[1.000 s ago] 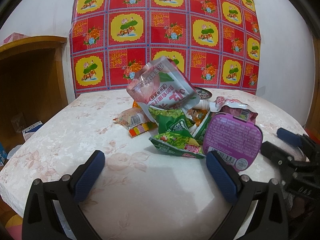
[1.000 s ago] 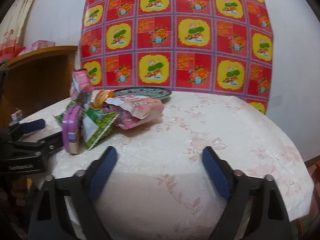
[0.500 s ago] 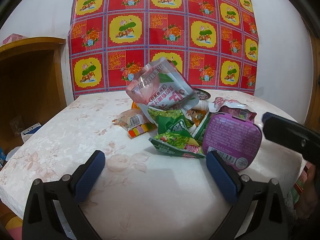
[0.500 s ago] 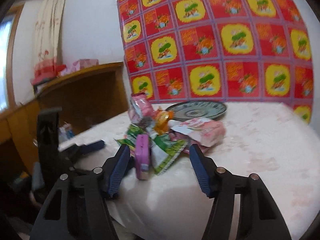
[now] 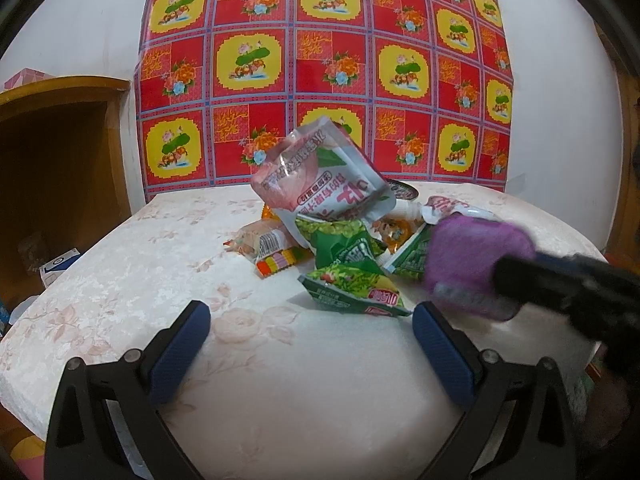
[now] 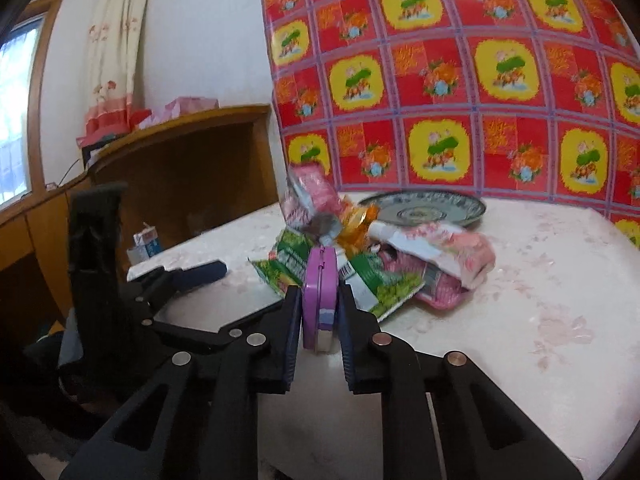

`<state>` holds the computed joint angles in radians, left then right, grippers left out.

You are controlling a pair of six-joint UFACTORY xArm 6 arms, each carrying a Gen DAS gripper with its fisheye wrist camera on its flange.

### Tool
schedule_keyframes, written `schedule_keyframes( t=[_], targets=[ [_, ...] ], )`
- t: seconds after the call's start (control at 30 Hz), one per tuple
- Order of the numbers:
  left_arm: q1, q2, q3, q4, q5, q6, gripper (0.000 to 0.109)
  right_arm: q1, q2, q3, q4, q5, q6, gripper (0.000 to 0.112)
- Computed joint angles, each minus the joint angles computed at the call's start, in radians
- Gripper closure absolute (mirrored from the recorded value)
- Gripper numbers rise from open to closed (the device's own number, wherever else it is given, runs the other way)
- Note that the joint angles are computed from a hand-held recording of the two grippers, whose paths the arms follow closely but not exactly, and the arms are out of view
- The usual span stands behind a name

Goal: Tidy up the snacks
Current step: 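Grasp the purple tin with the right gripper and lift it, then grasp a green snack packet with the left gripper while the right carries the tin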

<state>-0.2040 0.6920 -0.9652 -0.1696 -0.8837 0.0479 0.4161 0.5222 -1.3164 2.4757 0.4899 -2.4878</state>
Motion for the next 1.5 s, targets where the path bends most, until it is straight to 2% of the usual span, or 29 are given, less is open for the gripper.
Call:
schedule_keyframes(
  t=[0.17,0.37,0.63,0.7,0.77,0.87,0.93,1.07,1.13,1.2,1.27,1.3,1.43,1.5],
  targets=[
    [0.003,-0.005,0.004,0.008,0.006,-0.005,0.006,-0.063,-0.101,0.142,0.091,0.119,-0.1,0.093],
    [-0.001,-0.005,0.006,-0.003,0.005,-0.001,0.006,-0.119,-0.129,0.189,0.165,0.097,-0.136,0.093],
    [0.01,-0.028,0.018,0.018,0.044,-0.005,0.006,-0.123,-0.098,0.168,0.202,0.072,-0.201,0.093],
    [0.018,-0.043,0.03,0.032,0.058,-0.011,0.01,-0.125,-0.096,0.168,0.2,0.072,-0.195,0.093],
    [0.035,-0.055,0.04,0.085,0.067,-0.034,0.021,-0.127,-0.09,0.165,0.192,0.074,-0.175,0.093],
    [0.083,-0.062,0.041,0.233,0.074,-0.147,0.03,-0.136,-0.086,0.17,0.175,0.095,-0.147,0.093],
    [0.141,-0.066,0.031,0.396,0.077,-0.309,0.038,-0.139,-0.084,0.17,0.175,0.101,-0.145,0.093],
    [0.227,-0.058,-0.025,0.645,0.102,-0.586,0.04,-0.144,-0.079,0.168,0.167,0.106,-0.139,0.093],
    [0.245,-0.059,-0.051,0.714,0.127,-0.666,0.041,-0.147,-0.078,0.171,0.163,0.113,-0.136,0.093],
    [0.261,-0.056,-0.081,0.79,0.149,-0.754,0.045,-0.147,-0.078,0.171,0.172,0.113,-0.144,0.093],
    [0.267,-0.054,-0.11,0.849,0.187,-0.825,0.064,-0.148,-0.077,0.171,0.173,0.113,-0.145,0.093],
    [0.267,-0.052,-0.117,0.866,0.196,-0.838,0.067,-0.149,-0.074,0.168,0.17,0.112,-0.142,0.093],
    [0.289,-0.044,-0.158,1.011,0.209,-0.957,0.073,-0.151,-0.069,0.162,0.156,0.109,-0.127,0.093],
    [0.298,-0.04,-0.165,1.042,0.203,-0.989,0.074,-0.15,-0.069,0.164,0.164,0.109,-0.137,0.093]
  ],
)
